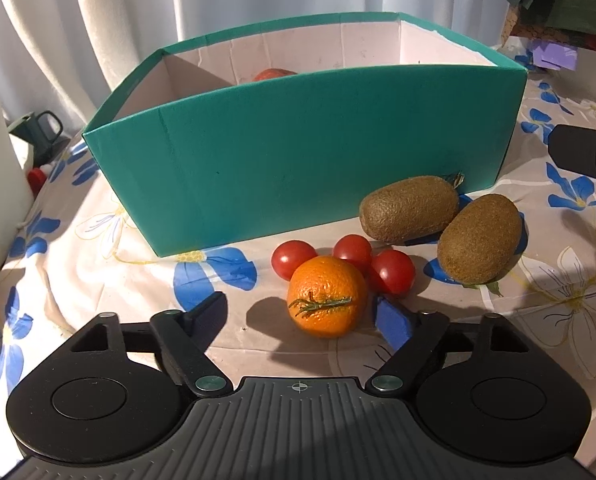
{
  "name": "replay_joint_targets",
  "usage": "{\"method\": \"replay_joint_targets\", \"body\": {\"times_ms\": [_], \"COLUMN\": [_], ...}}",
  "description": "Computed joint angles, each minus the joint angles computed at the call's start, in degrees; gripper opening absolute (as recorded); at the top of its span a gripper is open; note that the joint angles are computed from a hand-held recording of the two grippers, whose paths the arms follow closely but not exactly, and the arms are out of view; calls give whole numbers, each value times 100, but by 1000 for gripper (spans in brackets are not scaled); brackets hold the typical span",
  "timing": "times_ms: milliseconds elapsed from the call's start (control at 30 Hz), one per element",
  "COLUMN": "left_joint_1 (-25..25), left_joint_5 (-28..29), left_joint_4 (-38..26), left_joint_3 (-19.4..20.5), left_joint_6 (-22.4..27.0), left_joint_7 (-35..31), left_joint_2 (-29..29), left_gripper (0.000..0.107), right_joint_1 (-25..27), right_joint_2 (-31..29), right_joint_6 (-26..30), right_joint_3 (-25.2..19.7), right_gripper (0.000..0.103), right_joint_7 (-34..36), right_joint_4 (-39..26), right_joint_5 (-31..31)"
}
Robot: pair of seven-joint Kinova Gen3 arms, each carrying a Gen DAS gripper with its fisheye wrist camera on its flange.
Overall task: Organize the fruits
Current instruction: 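Grasp the orange with the left gripper and lift it, then lift the orange with the left gripper while the right gripper grasps a brown kiwi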
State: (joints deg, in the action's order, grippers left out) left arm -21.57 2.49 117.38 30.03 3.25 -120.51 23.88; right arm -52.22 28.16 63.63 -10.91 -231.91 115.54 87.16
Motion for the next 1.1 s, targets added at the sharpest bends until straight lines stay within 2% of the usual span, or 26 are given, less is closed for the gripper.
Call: {"method": "replay_joint_targets", "body": {"times_ms": [67, 133, 333, 433, 500, 533, 633, 733, 933, 1100], "left_joint_1": [1, -195, -516, -685, -778, -773, -770, -691, -1685, -1899], "left_joint_5": [109, 28, 130, 231, 330, 385, 555, 797, 1755, 2289], "left_joint_4": [-37, -65, -105, -145, -165, -165, -198, -343, -297, -349], "left_joint_3": [-13, 194, 571, 765, 874, 873, 849, 651, 1286, 1279], "left_joint_6": [30, 79, 192, 323, 422, 437, 498, 832, 876, 1005], "left_joint_7": [-65, -31, -287, -474, -644, -725, -919, -957, -1473, -1764], "left_joint_2": [35, 92, 196, 240, 253, 247, 253, 141, -200, -383], "left_gripper": [82, 81, 68, 58, 48, 46, 45, 44, 44, 44], "right_joint_1": [21, 40, 93, 126, 138, 138, 149, 163, 300, 338], "right_joint_2": [7, 5, 22, 27, 28, 30, 34, 62, 140, 371], "right_joint_6": [-22, -61, -171, -238, -273, -279, -319, -355, -909, -1315], "right_joint_3": [4, 7, 17, 20, 21, 23, 27, 31, 114, 199], "right_gripper": [103, 103, 103, 103, 103, 103, 103, 103, 99, 99], "right_joint_7": [-2, 11, 71, 106, 139, 161, 228, 517, 1214, 2026], "right_joint_4": [-16, -18, -32, -48, -58, -65, -78, -186, -338, -548], "right_joint_5": [-8, 4, 63, 81, 91, 89, 114, -10, -224, -263]}}
